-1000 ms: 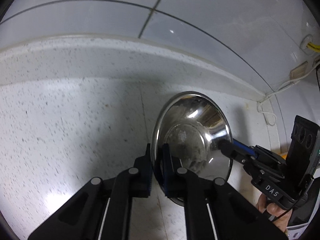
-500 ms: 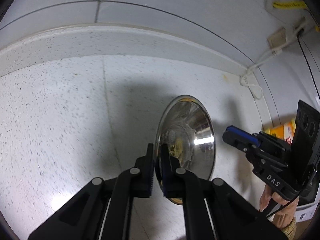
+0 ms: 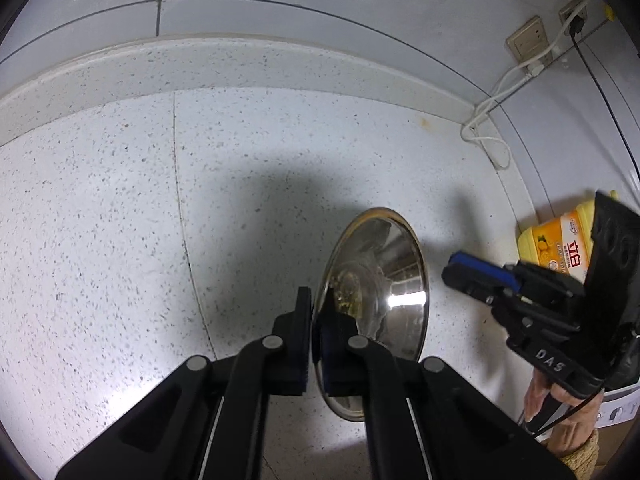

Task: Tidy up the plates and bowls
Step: 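Lift the small bowl with the left gripper while the right gripper holds its rim, then lower the small bowl into the nested bowls and open the left gripper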

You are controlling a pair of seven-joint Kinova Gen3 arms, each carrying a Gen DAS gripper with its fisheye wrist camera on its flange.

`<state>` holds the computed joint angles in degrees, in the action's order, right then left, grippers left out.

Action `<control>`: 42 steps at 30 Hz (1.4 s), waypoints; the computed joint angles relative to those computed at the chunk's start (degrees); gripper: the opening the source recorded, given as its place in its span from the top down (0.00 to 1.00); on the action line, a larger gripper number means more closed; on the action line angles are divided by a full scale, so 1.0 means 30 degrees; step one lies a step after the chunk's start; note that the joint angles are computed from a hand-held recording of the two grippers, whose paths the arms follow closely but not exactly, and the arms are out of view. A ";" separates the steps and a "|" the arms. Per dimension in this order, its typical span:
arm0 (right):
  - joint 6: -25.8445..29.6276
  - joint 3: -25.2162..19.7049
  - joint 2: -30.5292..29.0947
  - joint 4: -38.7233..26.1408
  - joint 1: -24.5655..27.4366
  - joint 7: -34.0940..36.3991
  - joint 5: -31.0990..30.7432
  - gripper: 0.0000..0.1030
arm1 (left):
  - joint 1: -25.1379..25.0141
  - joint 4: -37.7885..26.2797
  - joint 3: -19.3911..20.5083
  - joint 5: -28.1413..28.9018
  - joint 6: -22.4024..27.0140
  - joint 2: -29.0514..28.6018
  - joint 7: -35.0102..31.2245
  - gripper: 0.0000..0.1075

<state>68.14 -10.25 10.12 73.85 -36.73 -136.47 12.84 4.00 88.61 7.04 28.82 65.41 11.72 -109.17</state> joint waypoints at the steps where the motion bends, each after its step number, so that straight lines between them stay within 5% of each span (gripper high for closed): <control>1: -0.0101 0.0227 -0.0149 0.0322 -0.0134 -0.0148 -0.0172 0.89 | 0.0043 0.0045 -0.0062 0.0089 0.0008 -0.0019 -0.0047 0.97; 8: -0.2460 -0.0162 -0.0892 0.2821 0.1412 -0.0201 -0.2991 0.68 | -0.0465 0.0401 -0.0214 0.0525 0.0212 -0.0091 -0.0187 0.97; 11: -0.2908 -0.0311 -0.0738 0.3122 0.1501 0.0167 -0.3391 0.68 | -0.0613 0.0530 -0.0309 0.0584 0.0284 -0.0157 -0.0081 0.97; 13: -0.2788 -0.0380 -0.0672 0.3027 0.1271 0.0212 -0.3063 0.84 | -0.0995 0.0708 -0.0418 0.1022 0.0551 -0.0317 -0.0398 0.97; 18: -0.2229 -0.0454 -0.0956 0.2677 0.0728 -0.0357 -0.2229 0.86 | -0.1385 0.0872 -0.0615 0.1705 0.1382 -0.1178 -0.0891 0.97; 27: 0.1702 -0.2059 -0.2063 0.0562 -0.1868 -0.3382 0.0856 0.86 | -0.2936 0.3002 -0.2554 0.3955 0.4949 -0.4498 -0.3900 0.96; 33: 0.3355 -0.3600 -0.2192 -0.0340 -0.4801 -0.6366 0.2947 0.86 | -0.3998 0.5120 -0.4777 0.3585 0.7744 -0.7316 -0.6048 0.96; 37: 0.3552 -0.4112 -0.1826 -0.0124 -0.6260 -0.8022 0.3191 0.86 | -0.4240 0.6571 -0.5419 0.2329 0.8030 -0.8057 -0.6699 0.96; 42: 0.3562 -0.3719 -0.0973 0.0087 -0.6922 -0.8725 0.2681 0.86 | -0.3676 0.7342 -0.4622 0.0365 0.5987 -0.9302 -0.6934 0.95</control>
